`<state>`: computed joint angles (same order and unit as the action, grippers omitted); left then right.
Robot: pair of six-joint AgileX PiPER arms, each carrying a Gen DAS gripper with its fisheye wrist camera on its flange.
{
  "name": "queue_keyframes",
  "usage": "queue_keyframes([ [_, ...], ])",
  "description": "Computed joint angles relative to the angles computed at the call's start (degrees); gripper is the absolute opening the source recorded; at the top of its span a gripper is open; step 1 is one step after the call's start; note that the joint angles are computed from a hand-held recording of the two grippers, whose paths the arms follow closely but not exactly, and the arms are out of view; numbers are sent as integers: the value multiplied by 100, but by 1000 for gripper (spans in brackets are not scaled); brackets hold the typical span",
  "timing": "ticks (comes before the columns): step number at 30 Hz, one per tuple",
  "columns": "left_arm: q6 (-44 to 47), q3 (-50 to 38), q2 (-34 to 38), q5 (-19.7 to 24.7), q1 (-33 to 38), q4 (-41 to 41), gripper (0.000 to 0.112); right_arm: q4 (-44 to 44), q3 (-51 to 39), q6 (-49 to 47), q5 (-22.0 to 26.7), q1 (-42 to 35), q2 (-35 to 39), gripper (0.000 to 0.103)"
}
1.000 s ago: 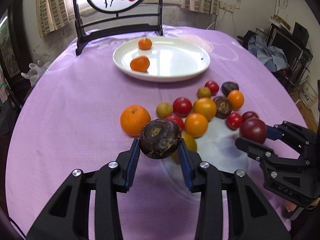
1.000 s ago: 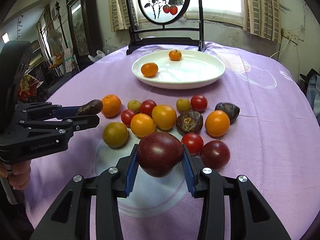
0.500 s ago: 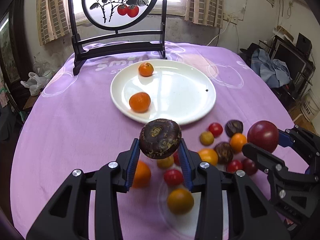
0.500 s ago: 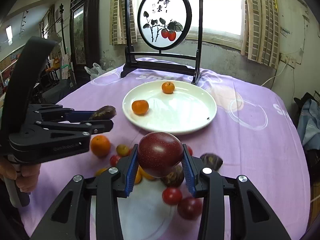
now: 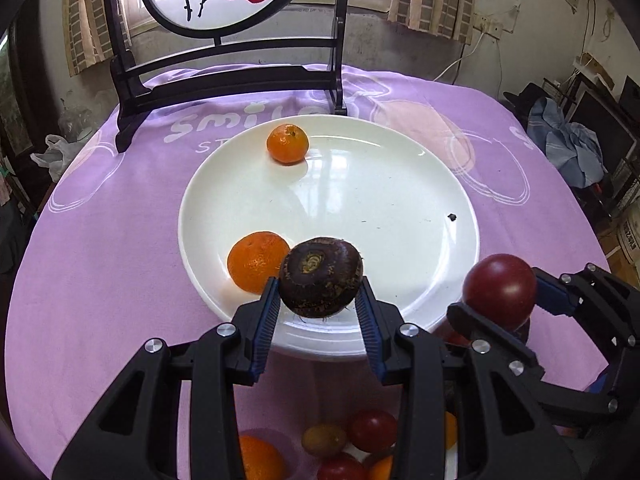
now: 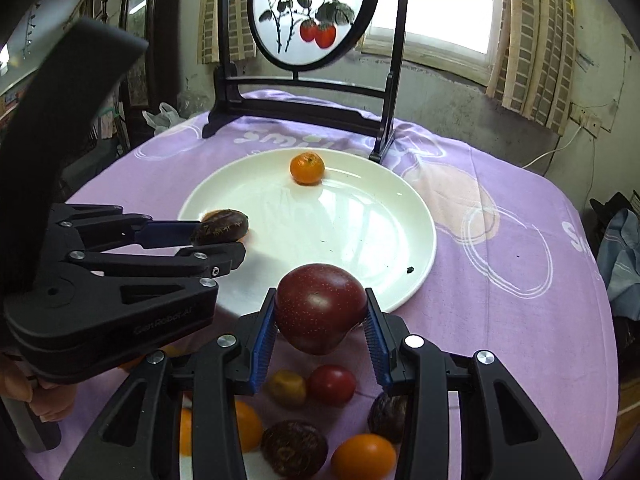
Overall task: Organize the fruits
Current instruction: 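Carry the passion fruit and tomato onto the white plate and open both tools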
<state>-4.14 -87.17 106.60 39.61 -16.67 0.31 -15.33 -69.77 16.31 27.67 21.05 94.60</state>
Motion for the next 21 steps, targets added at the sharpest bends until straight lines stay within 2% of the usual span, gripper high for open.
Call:
queue_keyframes([
  [7, -12, -558, 499, 237, 4, -1, 39, 223, -467, -259, 138, -114, 564, 43],
  [8, 92, -562, 506, 225, 28, -153, 41, 210, -485, -249, 148, -118, 590, 53],
  [10, 67, -531, 462, 210, 35, -207, 51, -219, -375, 177, 49, -72, 518, 63],
  [12, -44, -386, 337, 106, 18, -89, 57, -5, -262, 9, 11, -122, 393, 63],
  [18, 85, 167, -131, -21, 81, -185, 61, 286, 359, -78, -158, -262, -195, 63],
  [21, -97, 707, -549, -277, 42, 85, 70, 454, 722, -128, -225, -342, -512, 64],
])
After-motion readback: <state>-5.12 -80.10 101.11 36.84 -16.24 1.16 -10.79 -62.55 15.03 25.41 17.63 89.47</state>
